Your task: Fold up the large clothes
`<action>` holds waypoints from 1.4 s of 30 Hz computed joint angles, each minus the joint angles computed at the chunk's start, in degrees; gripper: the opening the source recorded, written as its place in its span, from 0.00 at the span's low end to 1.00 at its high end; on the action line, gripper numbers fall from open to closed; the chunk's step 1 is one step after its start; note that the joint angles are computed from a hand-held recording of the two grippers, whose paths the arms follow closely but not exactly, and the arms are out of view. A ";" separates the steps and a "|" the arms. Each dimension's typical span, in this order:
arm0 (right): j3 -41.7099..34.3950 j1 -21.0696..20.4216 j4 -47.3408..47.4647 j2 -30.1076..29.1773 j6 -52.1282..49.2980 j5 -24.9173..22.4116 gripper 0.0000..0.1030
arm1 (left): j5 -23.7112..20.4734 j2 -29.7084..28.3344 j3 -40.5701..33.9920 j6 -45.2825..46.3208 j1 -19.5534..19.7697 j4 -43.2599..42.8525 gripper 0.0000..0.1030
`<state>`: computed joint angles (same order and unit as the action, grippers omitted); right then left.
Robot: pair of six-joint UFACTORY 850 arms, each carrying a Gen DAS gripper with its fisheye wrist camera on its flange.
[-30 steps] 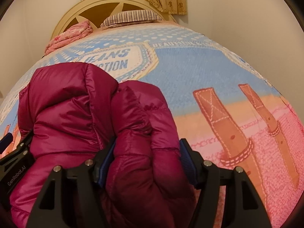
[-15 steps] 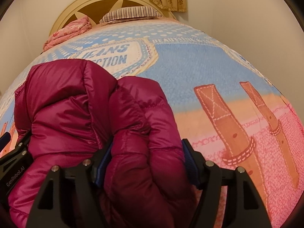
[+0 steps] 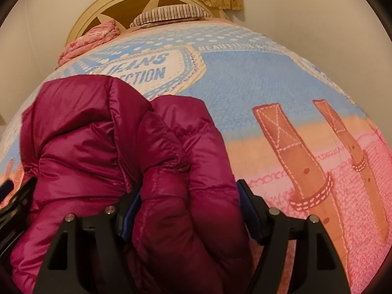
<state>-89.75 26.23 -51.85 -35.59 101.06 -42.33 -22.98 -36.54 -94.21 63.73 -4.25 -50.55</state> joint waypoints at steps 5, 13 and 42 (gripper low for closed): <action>5.28 0.76 -1.09 4.26 2.88 1.51 0.83 | -8.27 3.35 4.58 3.50 2.42 -2.45 0.95; 7.58 0.30 -2.08 5.13 3.44 4.82 0.74 | -7.16 3.02 5.79 7.41 1.15 -5.08 0.95; 4.25 6.20 -14.70 5.09 7.97 9.65 0.21 | -16.72 8.13 7.34 15.72 9.41 -10.68 0.21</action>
